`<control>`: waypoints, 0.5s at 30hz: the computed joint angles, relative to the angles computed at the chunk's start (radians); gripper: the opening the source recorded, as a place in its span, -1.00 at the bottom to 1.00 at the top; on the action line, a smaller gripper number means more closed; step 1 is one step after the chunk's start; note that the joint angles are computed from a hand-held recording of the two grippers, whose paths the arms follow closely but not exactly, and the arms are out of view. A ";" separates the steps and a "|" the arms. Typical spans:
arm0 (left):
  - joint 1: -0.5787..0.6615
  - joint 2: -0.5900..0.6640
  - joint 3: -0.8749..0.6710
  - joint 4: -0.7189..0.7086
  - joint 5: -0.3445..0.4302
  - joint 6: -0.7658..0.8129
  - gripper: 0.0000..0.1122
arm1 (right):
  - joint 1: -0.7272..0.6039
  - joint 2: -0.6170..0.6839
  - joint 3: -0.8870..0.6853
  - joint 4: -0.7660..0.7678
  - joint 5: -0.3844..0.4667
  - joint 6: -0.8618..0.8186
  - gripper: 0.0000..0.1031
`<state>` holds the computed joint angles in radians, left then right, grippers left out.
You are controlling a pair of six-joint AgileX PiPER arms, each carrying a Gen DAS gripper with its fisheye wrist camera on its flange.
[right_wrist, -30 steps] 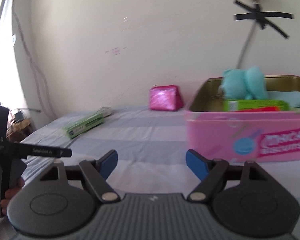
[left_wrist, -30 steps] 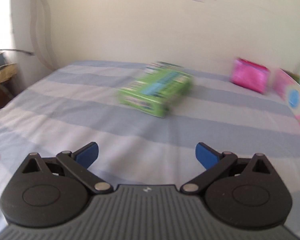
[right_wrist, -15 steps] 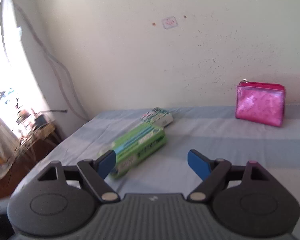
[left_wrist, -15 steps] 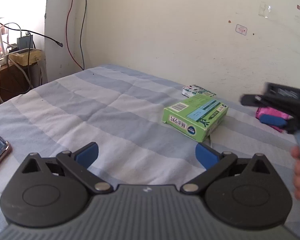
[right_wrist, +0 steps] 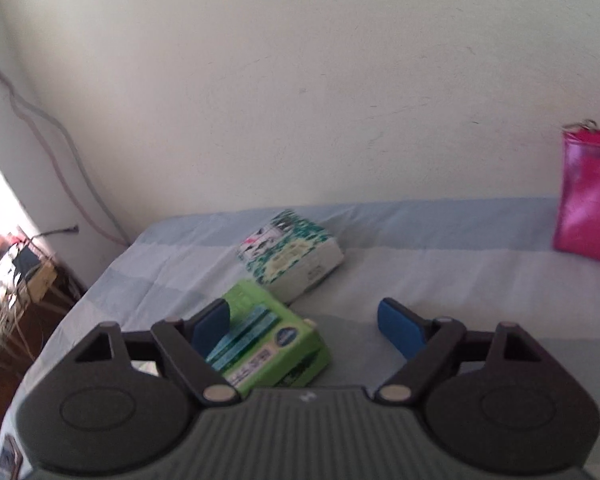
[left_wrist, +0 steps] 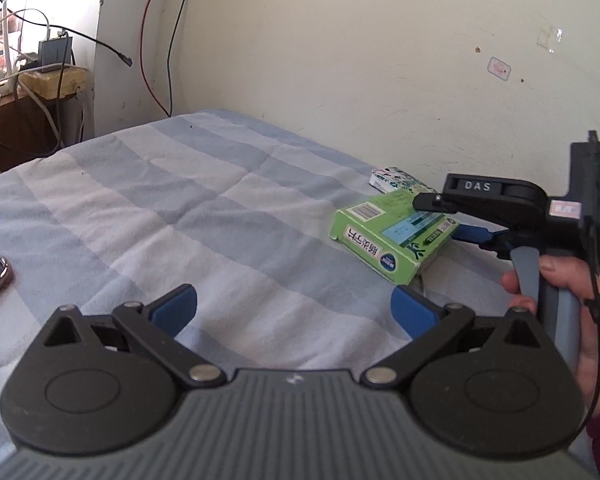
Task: Organize objects
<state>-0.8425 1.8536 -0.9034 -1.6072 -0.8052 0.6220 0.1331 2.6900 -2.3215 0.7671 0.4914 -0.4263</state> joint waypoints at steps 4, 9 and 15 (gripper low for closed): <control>0.005 -0.004 0.006 -0.001 0.002 -0.020 0.84 | -0.002 -0.088 0.167 0.192 -0.017 -0.206 0.00; 0.009 -0.010 0.016 0.004 0.003 -0.050 0.84 | -0.007 -0.238 0.486 0.561 -0.013 -0.631 -0.10; 0.003 -0.016 0.031 0.029 -0.008 -0.092 0.84 | -0.030 -0.379 0.791 0.798 0.083 -0.964 -0.08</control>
<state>-0.8390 1.8380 -0.8719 -1.5781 -0.8127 0.5295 0.1035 2.3108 -1.5308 1.5650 0.5742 -1.3900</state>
